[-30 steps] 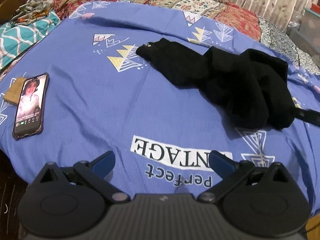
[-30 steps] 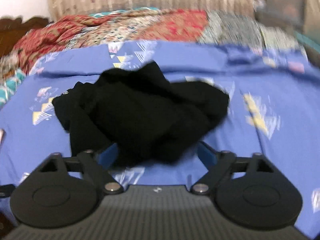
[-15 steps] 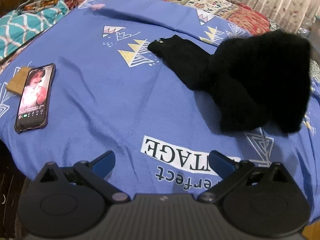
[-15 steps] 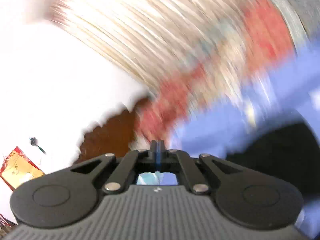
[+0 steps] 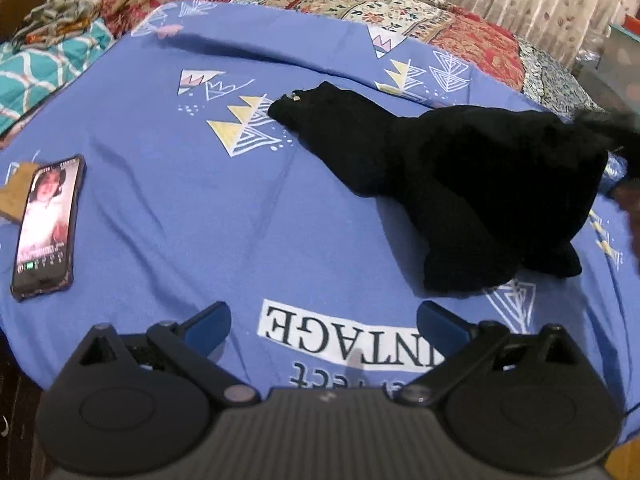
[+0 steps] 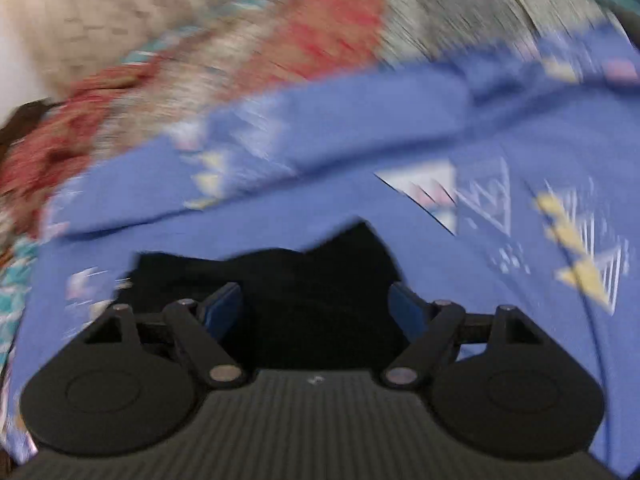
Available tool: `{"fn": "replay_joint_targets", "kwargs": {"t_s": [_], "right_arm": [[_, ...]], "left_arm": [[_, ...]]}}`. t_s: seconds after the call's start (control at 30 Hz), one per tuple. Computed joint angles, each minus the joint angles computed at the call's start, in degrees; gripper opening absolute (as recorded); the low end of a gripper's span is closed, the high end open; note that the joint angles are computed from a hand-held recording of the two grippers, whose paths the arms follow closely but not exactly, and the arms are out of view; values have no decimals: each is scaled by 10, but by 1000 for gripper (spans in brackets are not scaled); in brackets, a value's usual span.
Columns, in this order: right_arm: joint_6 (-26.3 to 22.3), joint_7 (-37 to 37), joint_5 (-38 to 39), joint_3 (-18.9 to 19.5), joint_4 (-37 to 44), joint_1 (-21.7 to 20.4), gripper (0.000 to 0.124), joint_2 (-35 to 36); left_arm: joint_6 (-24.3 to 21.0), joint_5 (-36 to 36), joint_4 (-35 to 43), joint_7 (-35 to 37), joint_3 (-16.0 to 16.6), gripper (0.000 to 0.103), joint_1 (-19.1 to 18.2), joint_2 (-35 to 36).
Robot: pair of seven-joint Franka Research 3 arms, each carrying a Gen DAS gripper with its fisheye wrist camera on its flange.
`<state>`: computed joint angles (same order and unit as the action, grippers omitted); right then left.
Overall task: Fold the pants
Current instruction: 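Grasp the black pants with the right gripper and lift them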
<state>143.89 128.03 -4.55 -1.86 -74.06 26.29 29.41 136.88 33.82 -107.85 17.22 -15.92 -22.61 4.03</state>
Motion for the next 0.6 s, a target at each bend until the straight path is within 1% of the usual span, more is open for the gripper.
{"fn": "replay_joint_targets", "kwargs": {"t_s": [0.03,0.07,0.1,0.13,0.17,0.2,0.23,0.27,0.3,0.33,0.37,0.4,0.43,0.47,0.5,0.53,0.57,0.6], "right_arm": [[-42,28,-17,10,30,-13,84,23],[-75,62,-37,39,40,-28,82,35],[-76,70,-17,49,32,-38,75,38],[-59,64,36,39,6,-34,49,29],[-38,68,62,11,-18,-12,32,13],[-37,42,92,-26,-23,17,15,6],[-37,17,99,-50,-28,38,15,-5],[-35,8,81,-54,-38,44,14,-25],[-12,9,54,-38,-60,32,14,-49],[16,4,43,-42,-83,32,14,-77],[41,-2,42,-65,-98,47,14,-98],[70,3,24,-70,-117,46,14,-125],[86,18,5,-65,-129,35,14,-150],[116,28,-9,-73,-153,33,14,-180],[133,43,-32,-75,-166,27,14,-204],[152,69,-71,-74,-165,18,14,-210],[163,79,-94,-88,-173,23,14,-227],[173,66,-86,-83,-174,15,14,-237]], "left_arm": [[-1,5,3,6,0,102,0,4],[-1,11,8,8,0,102,-1,9],[3,17,15,12,1,101,-2,17],[9,23,25,17,3,97,-3,29],[19,26,41,29,4,94,-3,46],[27,27,57,38,7,88,-5,62],[39,30,82,48,10,79,-8,87],[44,33,107,59,14,72,-12,110],[42,32,137,77,17,52,-18,135],[38,30,170,99,20,34,-25,162],[39,24,198,122,22,21,-31,187],[36,15,222,144,24,6,-36,206],[20,15,249,149,33,6,-49,224],[14,25,258,140,46,6,-61,227],[29,39,247,126,57,5,-67,217],[55,67,227,99,73,5,-74,197],[80,91,208,78,82,5,-75,178],[103,118,192,58,89,5,-74,156]]}}
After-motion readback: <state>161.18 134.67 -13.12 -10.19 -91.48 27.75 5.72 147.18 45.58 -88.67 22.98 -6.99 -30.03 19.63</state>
